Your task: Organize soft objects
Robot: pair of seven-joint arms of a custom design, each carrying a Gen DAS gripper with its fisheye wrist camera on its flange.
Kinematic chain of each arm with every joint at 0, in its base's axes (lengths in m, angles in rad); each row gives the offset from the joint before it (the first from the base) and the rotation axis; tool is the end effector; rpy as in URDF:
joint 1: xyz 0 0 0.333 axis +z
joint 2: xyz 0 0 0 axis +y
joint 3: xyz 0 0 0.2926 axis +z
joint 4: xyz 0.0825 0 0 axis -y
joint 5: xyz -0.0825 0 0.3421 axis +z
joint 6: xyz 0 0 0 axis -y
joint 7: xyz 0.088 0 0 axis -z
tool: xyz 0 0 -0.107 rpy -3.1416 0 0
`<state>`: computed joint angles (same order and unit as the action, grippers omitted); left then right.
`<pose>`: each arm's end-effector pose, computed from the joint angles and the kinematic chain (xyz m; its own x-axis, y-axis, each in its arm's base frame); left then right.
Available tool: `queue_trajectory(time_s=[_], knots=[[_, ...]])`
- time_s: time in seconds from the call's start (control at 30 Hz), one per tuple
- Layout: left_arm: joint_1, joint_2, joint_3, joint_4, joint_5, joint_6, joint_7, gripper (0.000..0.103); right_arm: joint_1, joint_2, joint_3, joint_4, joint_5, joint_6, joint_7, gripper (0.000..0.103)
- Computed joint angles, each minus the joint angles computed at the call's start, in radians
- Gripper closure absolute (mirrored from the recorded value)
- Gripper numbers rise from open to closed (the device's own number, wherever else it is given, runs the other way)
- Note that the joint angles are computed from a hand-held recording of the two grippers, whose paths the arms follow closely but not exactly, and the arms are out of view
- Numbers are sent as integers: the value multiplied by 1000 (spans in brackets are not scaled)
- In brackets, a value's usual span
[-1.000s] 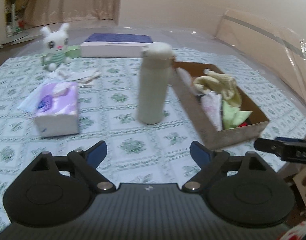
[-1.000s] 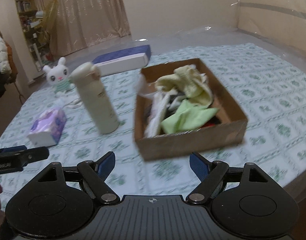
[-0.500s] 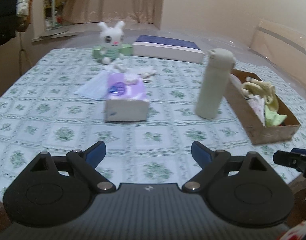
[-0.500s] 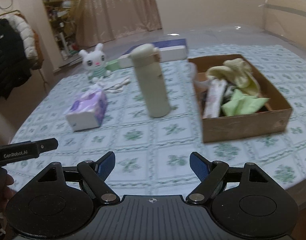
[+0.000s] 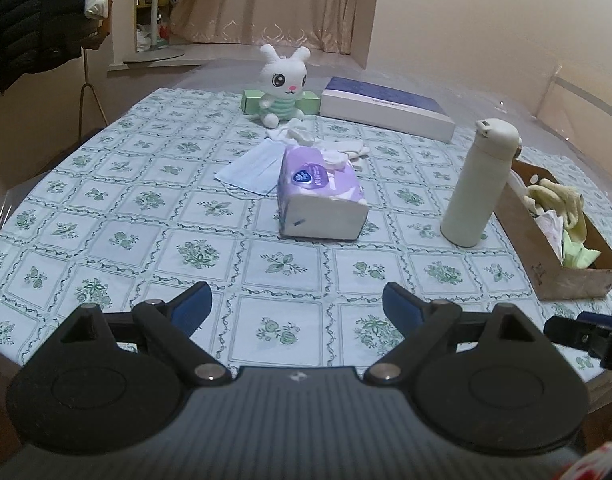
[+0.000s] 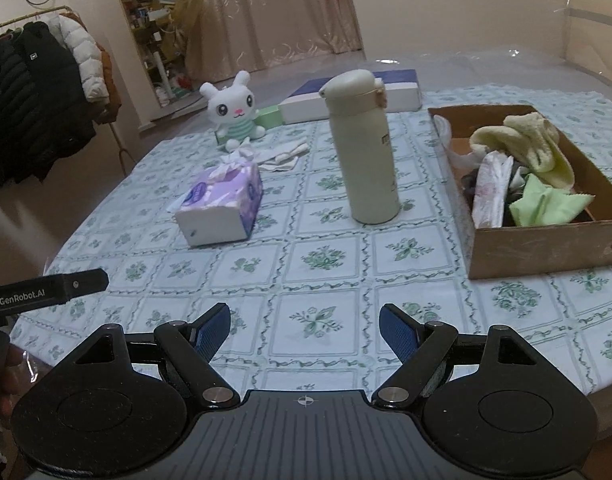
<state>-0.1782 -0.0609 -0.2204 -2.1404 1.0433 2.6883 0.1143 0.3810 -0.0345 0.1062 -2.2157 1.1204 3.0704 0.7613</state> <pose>0.4763 -0.2328 0.4829 0.1860 -0.9791 0.0828 -0.6054 -0.1806 -0.7752 0.4865 0.1766 0.4638 0.3272 -0.9033 -0.2773 -0.6587 -0.0076 -0.7524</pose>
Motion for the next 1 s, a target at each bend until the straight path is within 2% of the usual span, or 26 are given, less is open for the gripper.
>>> queue_trajectory(time_s=[0.33, 0.7, 0.83, 1.0], knots=[[15, -8, 6, -11, 11, 21, -21, 12, 7, 8, 5, 12, 39, 7, -44, 22], [53, 16, 34, 2, 51, 76, 2, 12, 3, 66, 20, 58, -23, 38, -21, 22], [76, 43, 55, 23, 70, 100, 39, 12, -1, 117, 25, 107, -102, 48, 11, 22], [112, 100, 92, 69, 69, 155, 124, 13, -2, 202, 17, 201, -281, 46, 103, 25]])
